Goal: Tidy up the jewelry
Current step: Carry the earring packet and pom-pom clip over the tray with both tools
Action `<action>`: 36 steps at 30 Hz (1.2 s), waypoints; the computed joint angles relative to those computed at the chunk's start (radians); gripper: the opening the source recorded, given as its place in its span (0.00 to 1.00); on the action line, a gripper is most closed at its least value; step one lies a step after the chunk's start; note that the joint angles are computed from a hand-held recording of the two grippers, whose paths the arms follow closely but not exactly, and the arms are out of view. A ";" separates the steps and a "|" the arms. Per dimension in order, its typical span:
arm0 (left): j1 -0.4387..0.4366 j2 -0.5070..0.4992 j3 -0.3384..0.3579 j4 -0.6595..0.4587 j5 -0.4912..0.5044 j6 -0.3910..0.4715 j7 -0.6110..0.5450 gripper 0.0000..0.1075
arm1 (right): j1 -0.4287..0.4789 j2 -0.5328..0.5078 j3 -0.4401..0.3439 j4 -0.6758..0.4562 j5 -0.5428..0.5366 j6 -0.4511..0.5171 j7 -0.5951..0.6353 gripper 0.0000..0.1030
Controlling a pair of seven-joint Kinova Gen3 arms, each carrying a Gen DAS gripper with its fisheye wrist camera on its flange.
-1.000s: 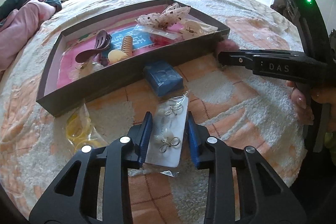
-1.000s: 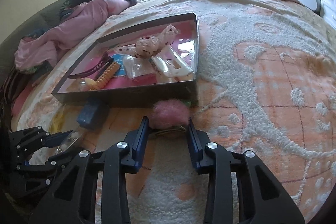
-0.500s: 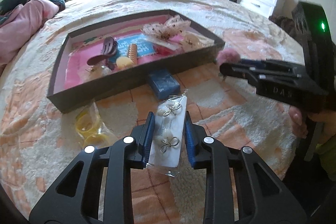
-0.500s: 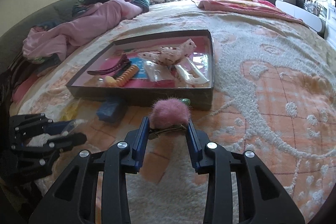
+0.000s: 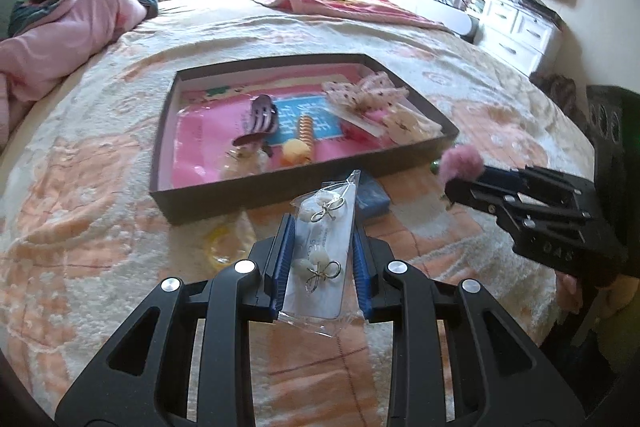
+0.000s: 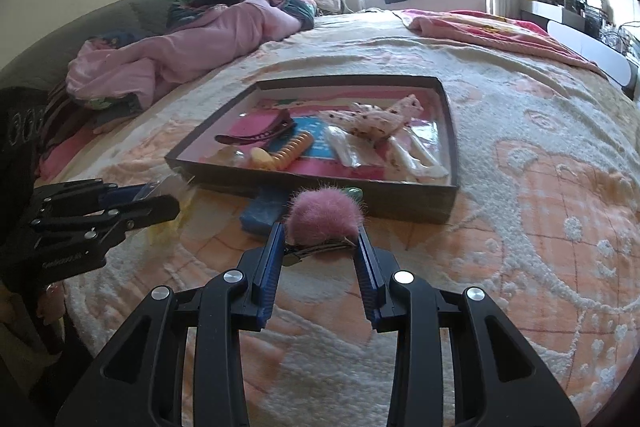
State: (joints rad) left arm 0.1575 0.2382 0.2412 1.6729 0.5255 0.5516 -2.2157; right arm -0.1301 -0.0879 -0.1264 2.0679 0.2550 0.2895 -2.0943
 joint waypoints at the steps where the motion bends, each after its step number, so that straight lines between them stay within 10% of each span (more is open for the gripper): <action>1: -0.007 -0.001 0.001 -0.001 0.009 0.001 -0.003 0.18 | -0.002 0.001 -0.002 -0.003 0.001 -0.001 0.001 0.32; 36: -0.017 0.070 -0.050 -0.127 -0.127 -0.060 0.221 0.18 | -0.077 0.118 0.059 -0.139 0.066 0.006 0.013 0.32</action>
State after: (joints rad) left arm 0.1402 0.3081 0.1917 1.5454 0.3988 0.4918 -1.9943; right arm -0.2067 0.0297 -0.0679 1.9285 0.3206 0.2954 -2.0812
